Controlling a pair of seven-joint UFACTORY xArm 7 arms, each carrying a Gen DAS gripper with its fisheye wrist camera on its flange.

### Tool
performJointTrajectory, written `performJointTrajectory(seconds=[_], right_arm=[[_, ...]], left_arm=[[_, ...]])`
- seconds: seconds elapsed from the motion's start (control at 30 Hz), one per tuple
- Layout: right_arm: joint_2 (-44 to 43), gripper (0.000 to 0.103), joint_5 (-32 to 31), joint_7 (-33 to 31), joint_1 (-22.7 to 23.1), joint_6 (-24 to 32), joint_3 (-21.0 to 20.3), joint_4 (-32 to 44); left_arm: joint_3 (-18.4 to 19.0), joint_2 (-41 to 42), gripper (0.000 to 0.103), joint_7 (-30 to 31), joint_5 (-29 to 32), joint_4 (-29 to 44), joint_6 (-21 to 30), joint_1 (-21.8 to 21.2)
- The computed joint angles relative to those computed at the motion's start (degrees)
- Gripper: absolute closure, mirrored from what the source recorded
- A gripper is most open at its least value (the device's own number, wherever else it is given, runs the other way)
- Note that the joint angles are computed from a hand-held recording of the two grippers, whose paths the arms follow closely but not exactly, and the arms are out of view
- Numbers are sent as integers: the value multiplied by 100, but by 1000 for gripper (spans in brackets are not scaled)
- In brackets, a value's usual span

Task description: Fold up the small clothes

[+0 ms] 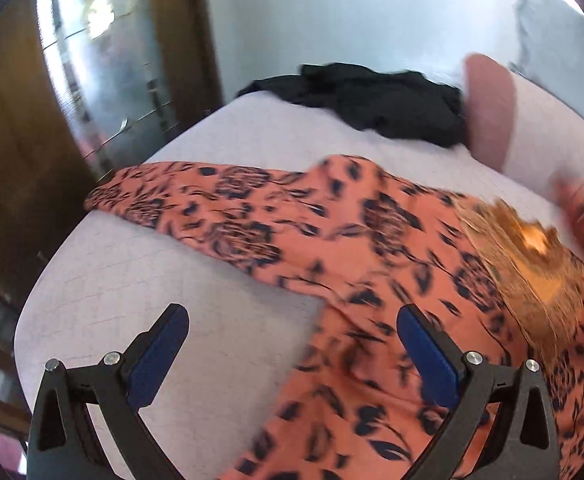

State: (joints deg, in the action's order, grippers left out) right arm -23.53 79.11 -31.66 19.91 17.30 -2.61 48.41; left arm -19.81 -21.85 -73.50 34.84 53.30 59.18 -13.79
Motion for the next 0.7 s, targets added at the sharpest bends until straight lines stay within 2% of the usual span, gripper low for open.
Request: performJointTrajectory(seconds=[0.07, 0.17, 0.23, 0.27, 0.3, 0.33, 0.43, 0.53, 0.6, 0.63, 0.7], right_arm=[[619, 93, 228, 15, 138, 232, 60, 221], [1416, 91, -110, 753, 37, 941, 308, 499], [1652, 75, -411, 1090, -104, 1353, 437, 575], [1628, 54, -376, 1026, -172, 1507, 474, 528], [1511, 28, -258, 893, -218, 1549, 512, 429], [1213, 24, -73, 692, -245, 1453, 543, 190], [262, 24, -68, 304, -261, 1094, 416, -479], [-710, 29, -1269, 1213, -700, 615, 623, -1145], [-1179, 52, -1956, 1845, -1056, 501, 712, -1535], [-1403, 56, -2330, 2169, -1304, 628, 677, -1656], [-1498, 68, -2632, 2566, -1576, 526, 632, -1862]], left_arm=[[43, -87, 0, -35, 42, -67, 18, 55], [99, -92, 0, -21, 114, -52, -39, 150], [145, -158, 0, 8, 114, -108, -171, 178], [171, -173, 0, 32, 91, -139, -301, 184], [219, -189, 0, 86, 50, -177, -480, 186], [262, -191, 0, 151, -13, -207, -693, 181], [389, -121, 0, 423, -336, -305, -1484, 115], [154, 135, 0, 558, -226, -161, -1884, 155], [-32, 338, 0, 657, -10, -19, -2029, 101], [-123, 456, 0, 679, 105, 61, -2088, 50], [-293, 748, 0, 677, 376, 292, -2006, -70]])
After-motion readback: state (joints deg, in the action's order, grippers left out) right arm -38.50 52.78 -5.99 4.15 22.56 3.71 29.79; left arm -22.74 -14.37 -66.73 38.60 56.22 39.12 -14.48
